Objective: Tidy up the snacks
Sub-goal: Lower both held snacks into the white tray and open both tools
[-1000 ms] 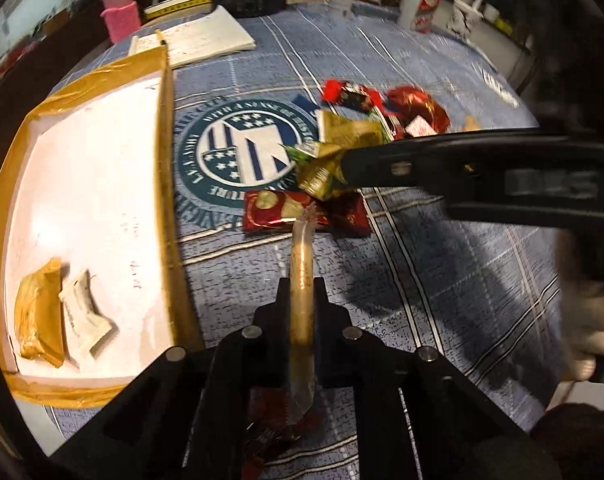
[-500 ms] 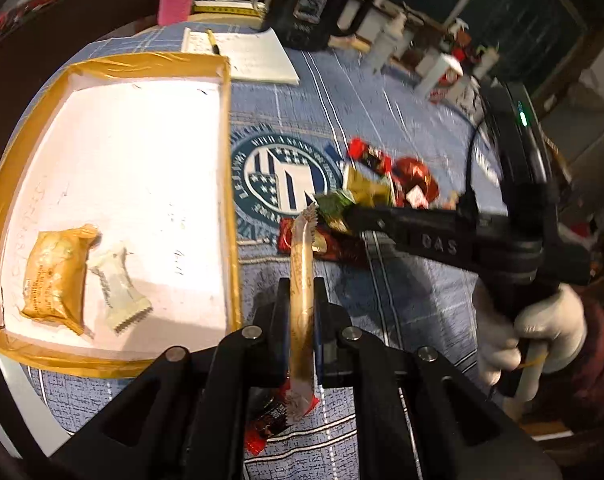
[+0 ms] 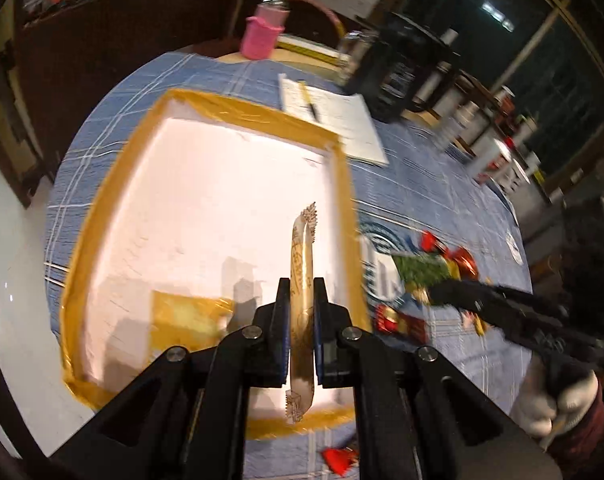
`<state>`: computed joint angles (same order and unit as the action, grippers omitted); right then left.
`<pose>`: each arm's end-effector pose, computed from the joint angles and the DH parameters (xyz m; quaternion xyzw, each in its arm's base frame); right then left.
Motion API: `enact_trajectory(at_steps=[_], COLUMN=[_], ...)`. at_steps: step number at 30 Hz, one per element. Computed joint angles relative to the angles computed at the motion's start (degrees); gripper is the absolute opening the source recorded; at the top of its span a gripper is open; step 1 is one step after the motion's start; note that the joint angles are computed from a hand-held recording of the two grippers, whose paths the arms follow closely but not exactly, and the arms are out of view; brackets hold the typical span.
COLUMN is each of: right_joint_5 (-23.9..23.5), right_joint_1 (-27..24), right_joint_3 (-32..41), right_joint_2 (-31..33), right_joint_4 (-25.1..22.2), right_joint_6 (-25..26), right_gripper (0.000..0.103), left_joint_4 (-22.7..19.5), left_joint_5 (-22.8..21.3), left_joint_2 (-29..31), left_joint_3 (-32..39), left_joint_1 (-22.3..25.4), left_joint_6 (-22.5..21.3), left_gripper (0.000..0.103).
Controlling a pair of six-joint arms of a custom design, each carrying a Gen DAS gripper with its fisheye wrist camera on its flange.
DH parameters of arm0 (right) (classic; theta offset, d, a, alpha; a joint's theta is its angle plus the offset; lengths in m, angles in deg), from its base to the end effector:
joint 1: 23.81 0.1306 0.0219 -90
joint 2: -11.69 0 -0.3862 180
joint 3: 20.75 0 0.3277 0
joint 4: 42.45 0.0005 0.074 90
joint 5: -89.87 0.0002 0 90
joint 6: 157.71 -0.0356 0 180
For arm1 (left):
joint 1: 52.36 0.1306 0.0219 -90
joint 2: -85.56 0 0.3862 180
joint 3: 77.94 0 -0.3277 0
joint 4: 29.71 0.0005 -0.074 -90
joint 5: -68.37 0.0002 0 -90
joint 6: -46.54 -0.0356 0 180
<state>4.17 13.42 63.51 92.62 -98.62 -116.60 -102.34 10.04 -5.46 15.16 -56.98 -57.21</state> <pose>0.2839 0.2117 0.4436 0.1081 0.9411 0.1914 0.2569 0.3771 -0.0497 0.4432 0.2011 0.9249 -0.2530 0.2001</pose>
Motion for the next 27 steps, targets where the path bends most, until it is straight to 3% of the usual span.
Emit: enact_trajectory(at_steps=[8,15,19,22,27], right_joint_5=[-2.5,-4.1,-2.5,-0.7,0.5], right_joint_1=[1.2,1.4,2.3,2.7,2.1], right_joint_3=[7.4,10.4,11.3,11.6,8.6], right_joint_2=[11.9,17.0,17.5,16.8,12.1], right_joint_4=[0.9,0.6,-0.2,-0.8,0.2], right_joint_6=[1.6,1.3,1.9,2.9,2.8], right_gripper=[0.016,0.016,0.019,0.03,0.031], left_joint_4=[1.3,1.0,-0.8,-0.7,-0.4], left_joint_5=[-2.5,-3.8,-2.3,-1.5,0.9], left_joint_2=[7.5,9.8,11.0,10.3,7.8], left_joint_3=[3.1,5.0,6.5,6.7,5.8], left_joint_1=[2.8,4.0,5.2,5.8,6.6], left_joint_6=[1.3,2.0,3.6,3.7,4.8], left_gripper=[0.01,0.012,0.03,0.039,0.04])
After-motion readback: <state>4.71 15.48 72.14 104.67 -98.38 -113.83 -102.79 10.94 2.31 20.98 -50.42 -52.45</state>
